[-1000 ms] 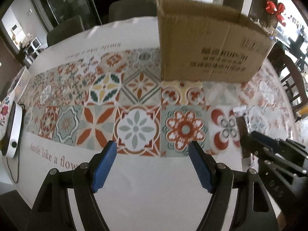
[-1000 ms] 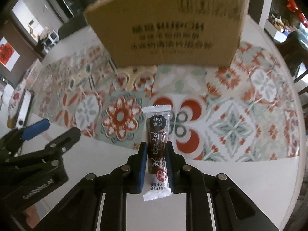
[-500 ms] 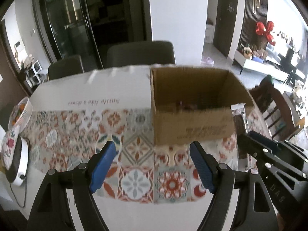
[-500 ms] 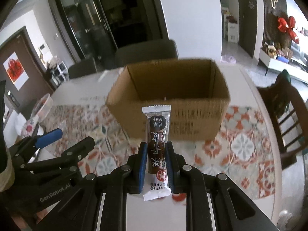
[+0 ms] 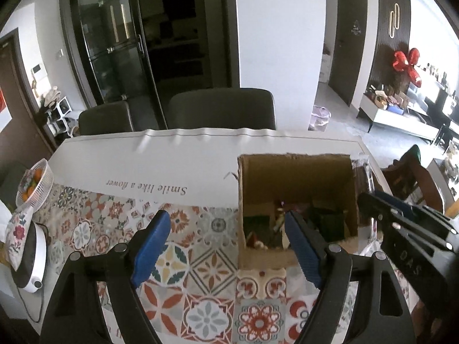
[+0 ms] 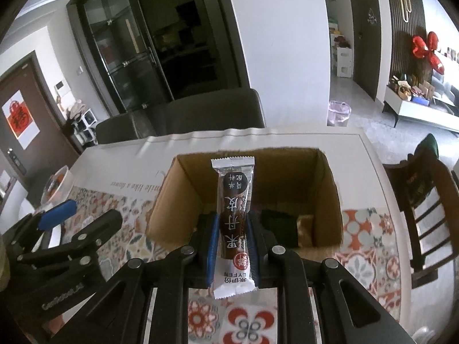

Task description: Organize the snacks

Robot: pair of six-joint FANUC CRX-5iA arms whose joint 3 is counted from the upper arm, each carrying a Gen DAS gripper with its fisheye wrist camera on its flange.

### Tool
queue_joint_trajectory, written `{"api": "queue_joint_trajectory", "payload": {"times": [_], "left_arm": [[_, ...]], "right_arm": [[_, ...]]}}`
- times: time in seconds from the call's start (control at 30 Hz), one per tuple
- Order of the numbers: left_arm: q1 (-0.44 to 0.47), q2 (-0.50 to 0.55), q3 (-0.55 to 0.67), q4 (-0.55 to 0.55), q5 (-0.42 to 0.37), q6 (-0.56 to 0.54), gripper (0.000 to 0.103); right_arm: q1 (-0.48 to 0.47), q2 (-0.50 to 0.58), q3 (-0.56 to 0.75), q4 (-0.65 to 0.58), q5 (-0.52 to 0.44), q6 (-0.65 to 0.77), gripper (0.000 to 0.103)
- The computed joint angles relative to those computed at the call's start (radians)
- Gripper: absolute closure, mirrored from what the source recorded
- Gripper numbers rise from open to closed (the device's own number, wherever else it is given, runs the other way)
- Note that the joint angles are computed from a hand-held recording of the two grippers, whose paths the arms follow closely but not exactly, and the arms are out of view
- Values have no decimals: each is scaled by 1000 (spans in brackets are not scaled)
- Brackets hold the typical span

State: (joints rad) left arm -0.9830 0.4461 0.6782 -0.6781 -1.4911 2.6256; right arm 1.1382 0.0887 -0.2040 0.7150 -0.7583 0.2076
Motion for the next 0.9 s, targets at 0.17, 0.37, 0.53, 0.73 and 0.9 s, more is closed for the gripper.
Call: {"api": "queue_joint_trajectory", "payload": {"times": [0.17, 0.37, 0.53, 0.73, 0.9], "left_arm": [[31, 15, 15, 1, 19, -3, 20], [49, 37, 40, -2, 24, -34, 18], [21, 24, 26, -26, 23, -35, 18], [-92, -16, -1, -147, -9, 11, 7], [-210, -44, -19, -260, -74, 67, 0]], "right_arm": [[-41, 62, 80, -29, -11, 70, 83], [-67, 117, 138, -54, -55, 110, 56], [-40, 79, 79, 7, -82, 34, 56], [61, -35, -57, 135, -158, -125, 36], [168, -133, -151, 223, -279, -266, 27]]}}
